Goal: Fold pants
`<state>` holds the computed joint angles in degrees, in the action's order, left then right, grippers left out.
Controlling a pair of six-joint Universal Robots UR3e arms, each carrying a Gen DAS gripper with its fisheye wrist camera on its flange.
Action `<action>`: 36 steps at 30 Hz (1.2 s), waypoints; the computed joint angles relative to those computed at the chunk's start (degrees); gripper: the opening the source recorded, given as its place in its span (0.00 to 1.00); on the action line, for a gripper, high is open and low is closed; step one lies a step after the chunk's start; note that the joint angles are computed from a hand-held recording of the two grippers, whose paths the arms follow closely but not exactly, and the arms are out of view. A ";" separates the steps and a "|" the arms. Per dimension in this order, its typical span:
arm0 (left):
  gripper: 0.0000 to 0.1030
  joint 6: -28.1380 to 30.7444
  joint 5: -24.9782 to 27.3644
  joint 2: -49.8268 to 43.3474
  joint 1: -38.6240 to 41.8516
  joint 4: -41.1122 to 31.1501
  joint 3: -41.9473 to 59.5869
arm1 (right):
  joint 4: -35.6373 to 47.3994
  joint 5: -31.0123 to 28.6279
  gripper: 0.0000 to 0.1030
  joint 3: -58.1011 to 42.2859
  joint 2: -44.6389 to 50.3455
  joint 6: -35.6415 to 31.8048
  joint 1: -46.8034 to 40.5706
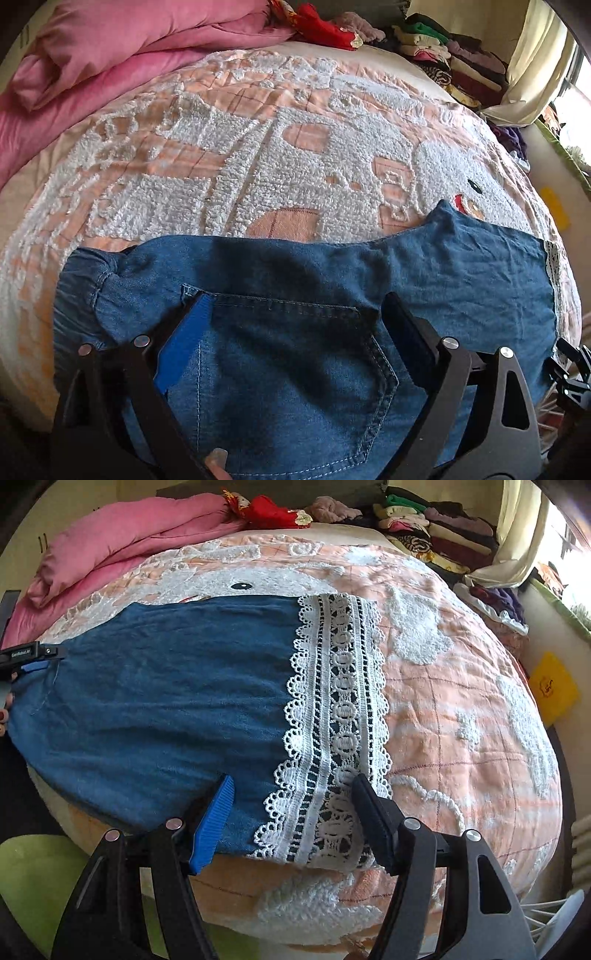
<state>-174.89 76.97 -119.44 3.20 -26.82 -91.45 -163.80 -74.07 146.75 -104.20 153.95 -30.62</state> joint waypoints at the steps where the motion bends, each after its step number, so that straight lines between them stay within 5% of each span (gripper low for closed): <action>1: 0.84 -0.11 -0.40 0.44 0.22 0.49 -0.61 | 1.21 0.26 0.65 -0.17 -1.00 -0.24 -0.15; 4: 0.84 -0.55 -0.56 3.78 0.70 4.96 -4.69 | 7.30 4.78 0.74 0.22 -7.54 -1.57 -2.75; 14: 0.90 4.40 -0.60 13.63 -1.59 4.99 -11.74 | 16.35 10.29 0.75 -1.31 -17.41 -2.03 -1.81; 21: 0.90 7.66 1.99 13.64 -7.82 2.29 -13.95 | 2.60 7.54 0.75 -5.41 -2.17 4.90 10.17; 27: 0.91 9.25 3.67 9.16 -11.57 -0.19 -12.24 | -2.69 -1.96 0.74 -9.92 11.06 8.31 17.87; 36: 0.91 10.01 5.55 6.36 -12.92 -2.46 -10.13 | -6.91 -1.82 0.75 -5.51 11.32 8.50 15.98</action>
<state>-164.87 82.52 -113.08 -9.72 -29.28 -101.57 -170.71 -75.88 141.24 -92.87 162.45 -14.64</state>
